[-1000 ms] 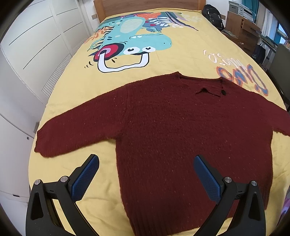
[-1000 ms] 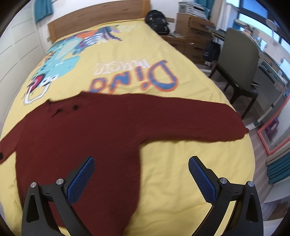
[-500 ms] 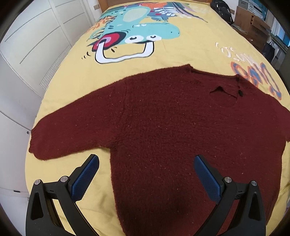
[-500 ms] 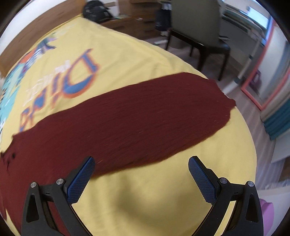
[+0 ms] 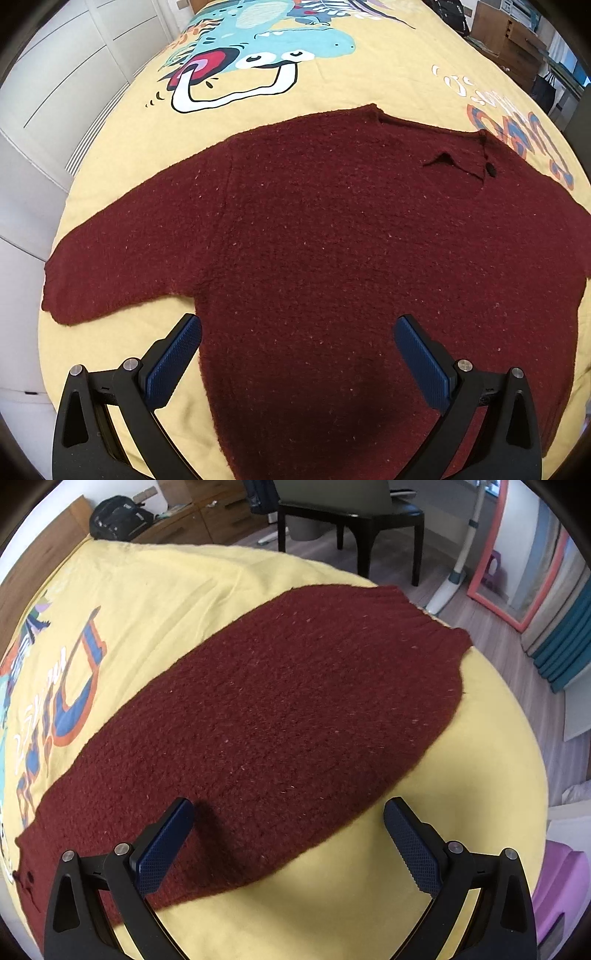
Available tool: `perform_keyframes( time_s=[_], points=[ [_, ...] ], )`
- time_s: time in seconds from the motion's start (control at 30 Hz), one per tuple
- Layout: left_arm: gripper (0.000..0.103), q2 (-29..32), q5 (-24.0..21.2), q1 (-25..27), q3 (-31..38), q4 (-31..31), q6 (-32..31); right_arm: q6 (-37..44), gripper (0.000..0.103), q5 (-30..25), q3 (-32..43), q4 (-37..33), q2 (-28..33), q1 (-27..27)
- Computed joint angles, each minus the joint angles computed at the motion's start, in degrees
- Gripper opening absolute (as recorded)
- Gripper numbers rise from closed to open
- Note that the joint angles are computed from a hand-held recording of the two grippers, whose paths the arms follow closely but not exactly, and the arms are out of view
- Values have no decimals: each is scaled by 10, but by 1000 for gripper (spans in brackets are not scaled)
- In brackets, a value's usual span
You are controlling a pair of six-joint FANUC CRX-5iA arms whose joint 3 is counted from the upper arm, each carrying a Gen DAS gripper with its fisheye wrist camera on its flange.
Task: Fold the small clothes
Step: 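Move the right tool over the sweater sleeve and grasp its cuff, then lift the sleeve with the right tool and lay it across the sweater body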
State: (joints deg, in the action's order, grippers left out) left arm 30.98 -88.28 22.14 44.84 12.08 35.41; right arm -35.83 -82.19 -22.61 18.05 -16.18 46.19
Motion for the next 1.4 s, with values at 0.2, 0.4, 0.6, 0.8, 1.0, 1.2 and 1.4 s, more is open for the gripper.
perform_keyframes(
  time_s=[0.2,0.4,0.6,0.8,1.0,1.2,1.4],
  points=[
    [102,-4,7,-4,-5,-7,-2,13,101,32,-9,-14,8,-28],
    [102,-7,12,-3,-6,-4,-2,37,21,32,-4,-1,8,-49],
    [102,-14,19,1,-18,8,-13,38,13,9,18,68,10,-19],
    [102,-17,28,-1,-30,4,-47,119,13,-17,109,126,60,5],
    [102,-5,12,7,-16,17,-36,247,13,-6,269,188,167,22],
    [102,1,1,9,-3,25,-36,370,13,28,444,198,290,25],
    [102,12,-4,11,13,35,-31,486,13,59,633,121,428,18]
  ],
)
